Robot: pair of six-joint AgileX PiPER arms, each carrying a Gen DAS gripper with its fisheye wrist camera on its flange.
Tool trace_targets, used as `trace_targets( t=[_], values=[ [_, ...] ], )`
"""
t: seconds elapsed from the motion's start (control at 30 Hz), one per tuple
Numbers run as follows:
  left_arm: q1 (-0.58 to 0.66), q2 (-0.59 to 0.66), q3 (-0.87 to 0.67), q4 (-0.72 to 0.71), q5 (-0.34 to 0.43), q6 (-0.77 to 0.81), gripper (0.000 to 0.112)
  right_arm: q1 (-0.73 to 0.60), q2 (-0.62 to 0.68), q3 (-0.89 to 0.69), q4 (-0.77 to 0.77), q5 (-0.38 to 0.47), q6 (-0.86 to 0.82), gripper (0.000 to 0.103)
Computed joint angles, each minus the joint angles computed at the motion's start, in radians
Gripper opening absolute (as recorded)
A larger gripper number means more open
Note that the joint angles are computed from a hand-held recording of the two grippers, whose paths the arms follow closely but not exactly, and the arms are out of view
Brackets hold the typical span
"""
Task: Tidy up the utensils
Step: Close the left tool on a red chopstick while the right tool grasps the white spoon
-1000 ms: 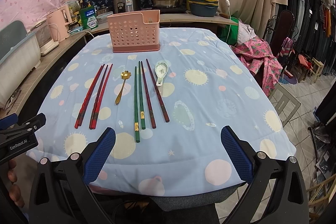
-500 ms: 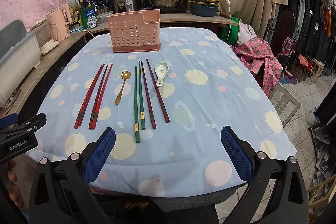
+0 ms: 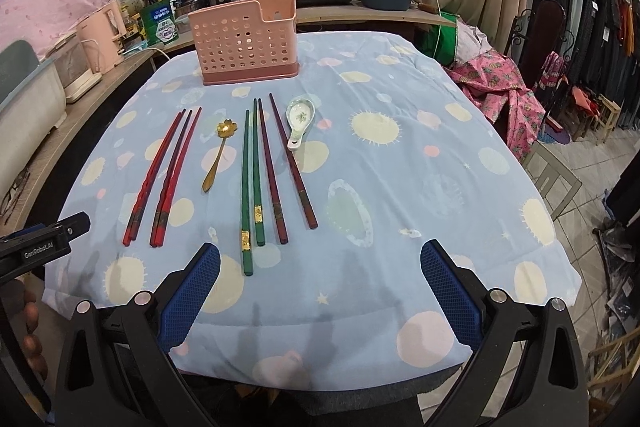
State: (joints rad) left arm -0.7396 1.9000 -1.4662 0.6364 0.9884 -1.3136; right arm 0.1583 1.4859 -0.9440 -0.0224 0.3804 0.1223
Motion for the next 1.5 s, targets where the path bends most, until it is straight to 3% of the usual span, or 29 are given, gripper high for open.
trace_targets(
  t=[0.1,0.5,0.93,1.17,1.23,1.43,1.5],
  values=[
    [0.025,0.034,-0.023,-0.019,-0.04,0.033,0.095,0.009,0.029,-0.018,-0.02,0.001,0.019,0.096],
    [0.095,0.172,-0.132,-0.07,-0.058,0.141,0.093,0.021,0.133,-0.093,-0.044,0.008,0.047,0.096],
    [0.118,0.175,-0.12,-0.063,-0.087,0.148,0.094,0.005,0.22,-0.195,0.045,0.016,-0.032,0.096],
    [0.121,0.188,-0.131,-0.073,-0.08,0.16,0.085,-0.012,0.309,-0.321,0.077,0.008,-0.051,0.096],
    [0.119,0.189,-0.136,-0.077,-0.081,0.164,0.081,-0.01,0.342,-0.364,0.075,0.002,-0.05,0.093],
    [0.113,0.175,-0.129,-0.098,-0.107,0.183,0.061,-0.028,0.47,-0.516,0.212,0.061,-0.159,0.061],
    [0.115,0.171,-0.124,-0.107,-0.118,0.192,0.058,-0.036,0.512,-0.564,0.254,0.087,-0.187,0.047]
  ],
)
